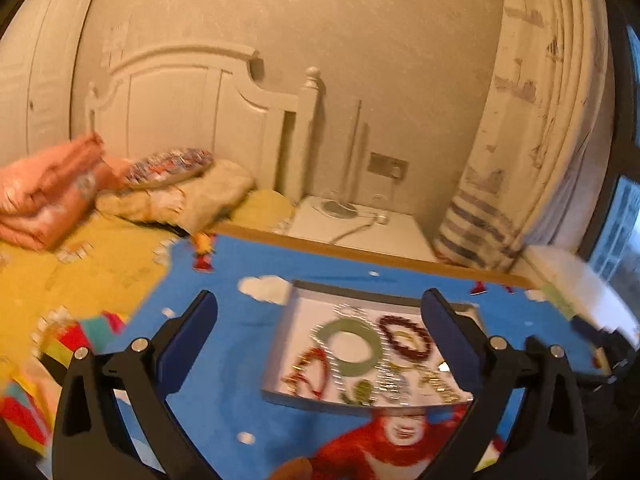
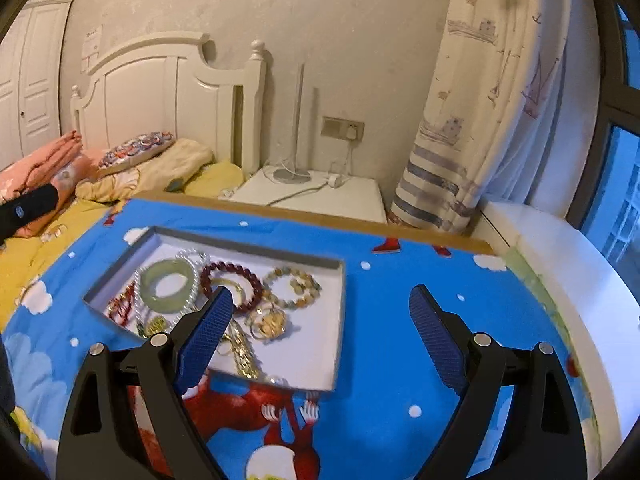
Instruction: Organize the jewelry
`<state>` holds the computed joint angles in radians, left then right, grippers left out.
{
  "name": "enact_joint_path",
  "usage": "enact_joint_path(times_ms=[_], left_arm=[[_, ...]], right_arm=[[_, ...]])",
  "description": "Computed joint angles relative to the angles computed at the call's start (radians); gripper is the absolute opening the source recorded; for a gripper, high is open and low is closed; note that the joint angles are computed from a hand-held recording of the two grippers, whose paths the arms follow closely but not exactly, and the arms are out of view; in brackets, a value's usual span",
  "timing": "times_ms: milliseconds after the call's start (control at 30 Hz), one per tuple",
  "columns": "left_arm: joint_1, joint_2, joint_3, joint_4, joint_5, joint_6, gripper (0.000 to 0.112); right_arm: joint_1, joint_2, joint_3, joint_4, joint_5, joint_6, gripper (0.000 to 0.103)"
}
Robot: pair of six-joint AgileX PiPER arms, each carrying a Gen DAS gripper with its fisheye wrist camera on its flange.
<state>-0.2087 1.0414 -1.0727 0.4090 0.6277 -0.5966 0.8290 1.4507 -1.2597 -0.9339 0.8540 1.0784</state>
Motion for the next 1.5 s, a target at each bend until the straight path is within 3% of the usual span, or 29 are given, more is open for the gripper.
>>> enact_joint_path(times_ms=[133,300,400,700,1100,1500], left_arm=[[-0.081,0.006,-0.020,0.233,0.086,-0.161,0.101],[-0.199,-0.017,0.048,0.389,0.165,-0.301,0.101],[-0.223,-0.025,0.118,0.375,0.126,-0.325,0.101],[-0.124,0.009,0.250,0.078,-0.027,-0.181,0.101],[-0.272,0.055,0.279,0.366,0.075,-0.425,0.101],[-0.290,0.068,0.281,0.372,0.077,-0.419,0.101]], right_arm=[[-0.004,0.012,-0.050,0.015,0.015,-0.019,0.087],[0.014,0.018,-0.059,0.018,0.022,-0.018,0.087],[0.016,0.011,-0.028,0.040,0.003,-0.005,0.087],[0.098,-0.018,0.189,-0.071,-0.004,0.291,0.087],[0.087,0.054,0.201,-0.055,-0.033,0.375,0.087],[0.088,0.059,0.207,-0.074,-0.035,0.395,0.087]])
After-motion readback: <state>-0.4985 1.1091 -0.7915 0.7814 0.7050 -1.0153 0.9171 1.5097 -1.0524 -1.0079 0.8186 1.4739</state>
